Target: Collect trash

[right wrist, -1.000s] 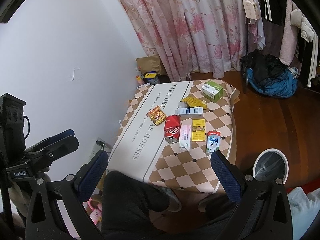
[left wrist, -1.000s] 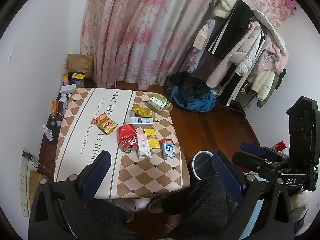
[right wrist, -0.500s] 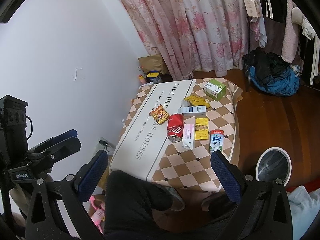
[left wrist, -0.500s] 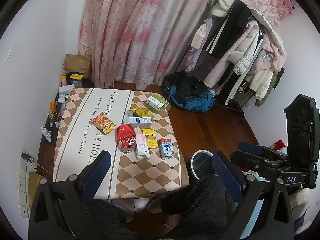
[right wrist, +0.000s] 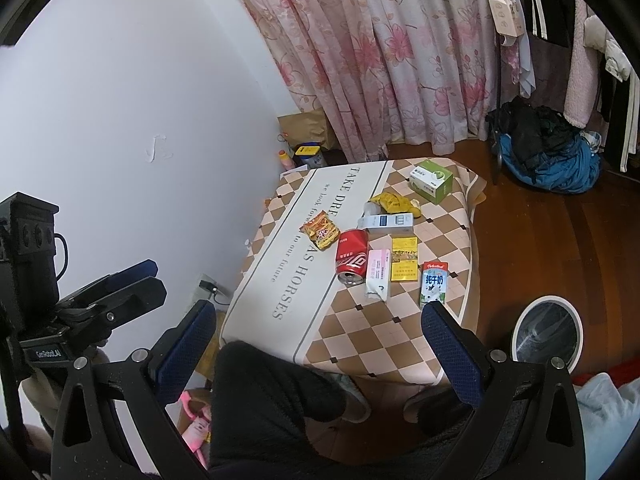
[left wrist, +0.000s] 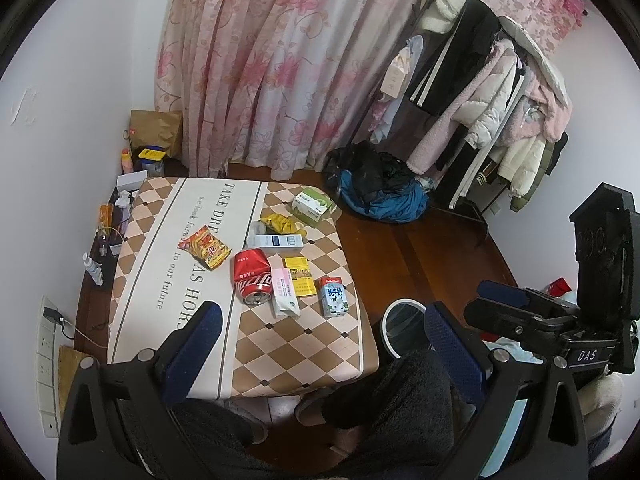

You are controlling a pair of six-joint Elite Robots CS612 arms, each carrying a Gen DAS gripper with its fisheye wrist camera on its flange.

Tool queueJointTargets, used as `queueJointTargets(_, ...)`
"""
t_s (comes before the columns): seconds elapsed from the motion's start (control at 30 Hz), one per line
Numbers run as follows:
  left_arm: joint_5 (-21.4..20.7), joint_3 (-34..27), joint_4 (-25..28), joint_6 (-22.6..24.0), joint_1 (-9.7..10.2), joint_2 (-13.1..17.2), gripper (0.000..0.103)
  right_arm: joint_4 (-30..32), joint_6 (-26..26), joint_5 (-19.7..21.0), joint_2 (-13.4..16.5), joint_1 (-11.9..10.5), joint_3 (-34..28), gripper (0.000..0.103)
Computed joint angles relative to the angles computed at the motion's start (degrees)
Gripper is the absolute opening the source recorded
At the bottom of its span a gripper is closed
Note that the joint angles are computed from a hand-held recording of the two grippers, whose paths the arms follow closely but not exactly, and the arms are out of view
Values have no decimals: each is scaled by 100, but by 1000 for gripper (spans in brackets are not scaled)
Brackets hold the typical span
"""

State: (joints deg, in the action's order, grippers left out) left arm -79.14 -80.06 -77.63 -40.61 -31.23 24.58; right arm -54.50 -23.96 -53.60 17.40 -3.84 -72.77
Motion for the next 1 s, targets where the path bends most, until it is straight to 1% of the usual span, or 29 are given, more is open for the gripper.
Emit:
queueJointTargets(0.53,22,26,-3,9,-14,-16,103,-37,25,42,-38,3,58,103)
queueJointTargets(0.63,102,68,39,-6,-20,-30,103,-89,92,48,-37,-2,74,103)
queueJointTargets(0.7,303,127,125,-31,-33,-26,103,-264,250,-67,-22,13,125,103)
queueJointTargets(0.8,844,351,392,-240,-38,-45,103,-410,370,-293,8,31,261,103)
queueJointTargets(0.83,1051,478,528,-353,-29,-48,103,-480,453,-421,19,50,356,103)
queueJointTargets(0.87,1168,605,644,-467,-9,-50,103,-535,524,-556,30,72,452,103)
queueJointTargets(0.93,1193,816,816,-651,62,-44,103,-780,690,-863,97,132,674,103)
queueJointTargets(1.0,1058,1134,921,-846,168,-43,103,-884,845,-1136,129,189,982,103)
